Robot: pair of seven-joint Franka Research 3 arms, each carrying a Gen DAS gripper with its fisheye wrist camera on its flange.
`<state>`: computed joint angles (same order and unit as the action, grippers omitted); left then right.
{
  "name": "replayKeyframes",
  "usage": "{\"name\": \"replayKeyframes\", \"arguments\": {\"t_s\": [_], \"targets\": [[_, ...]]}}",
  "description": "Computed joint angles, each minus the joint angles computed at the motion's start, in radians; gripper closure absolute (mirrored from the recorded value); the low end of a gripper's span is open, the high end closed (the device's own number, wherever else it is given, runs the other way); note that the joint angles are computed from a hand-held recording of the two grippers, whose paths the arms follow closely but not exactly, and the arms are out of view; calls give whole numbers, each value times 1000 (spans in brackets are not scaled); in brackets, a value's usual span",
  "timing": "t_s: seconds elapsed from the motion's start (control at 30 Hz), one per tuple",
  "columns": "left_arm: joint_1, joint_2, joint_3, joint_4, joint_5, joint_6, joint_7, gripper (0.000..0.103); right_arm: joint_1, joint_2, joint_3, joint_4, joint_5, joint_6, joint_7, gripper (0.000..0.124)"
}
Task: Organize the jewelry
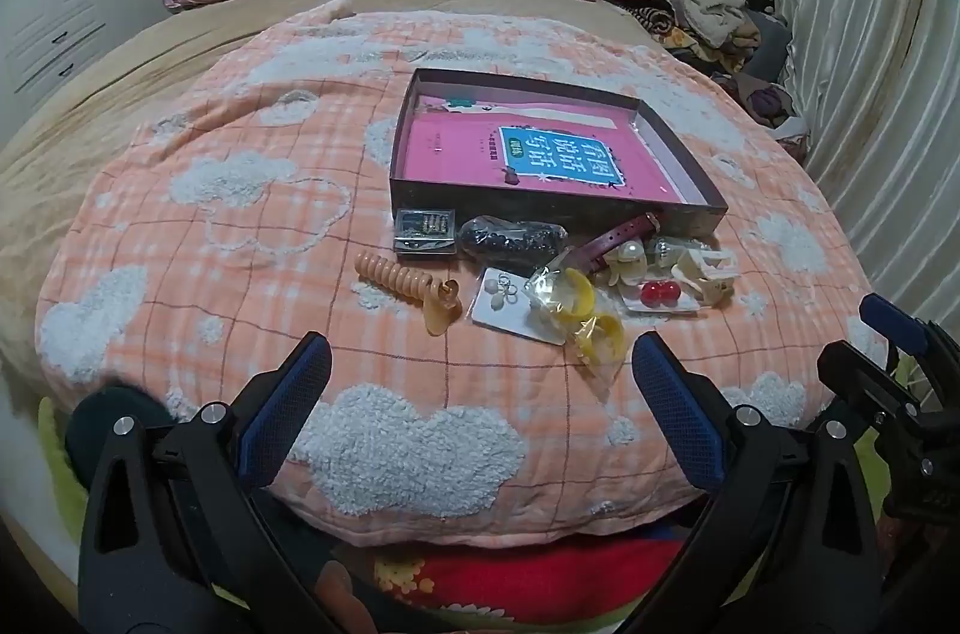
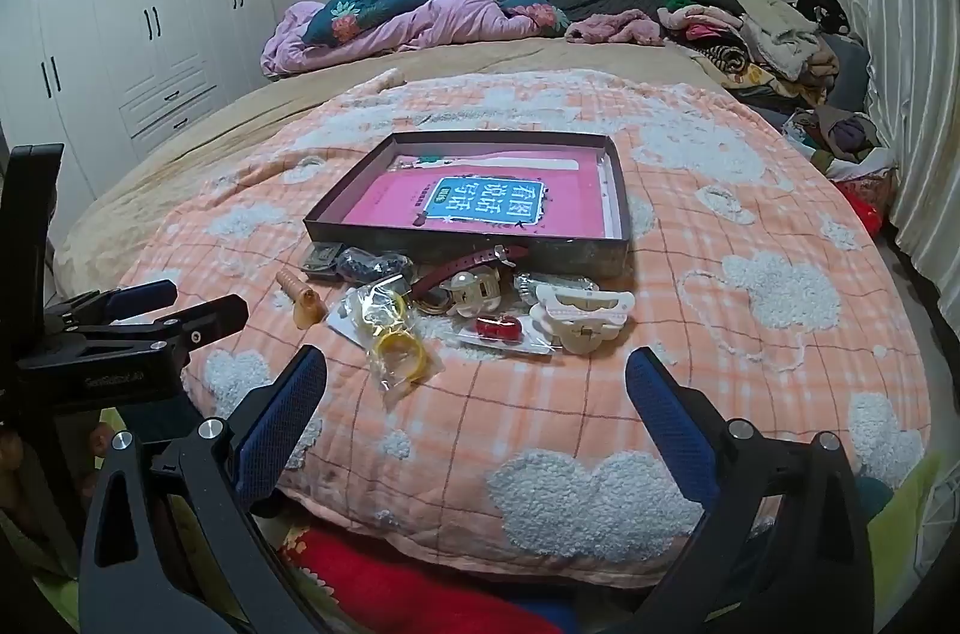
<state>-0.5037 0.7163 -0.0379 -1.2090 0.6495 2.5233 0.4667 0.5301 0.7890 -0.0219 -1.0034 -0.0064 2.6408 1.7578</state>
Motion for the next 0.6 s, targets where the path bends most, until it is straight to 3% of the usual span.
{"name": "replayKeyframes", "arguments": {"t_s": [0.6], "targets": [[-1,-3,1,3,1,-6,1,9,7,10,-2,11,-2,0,0,25]]}}
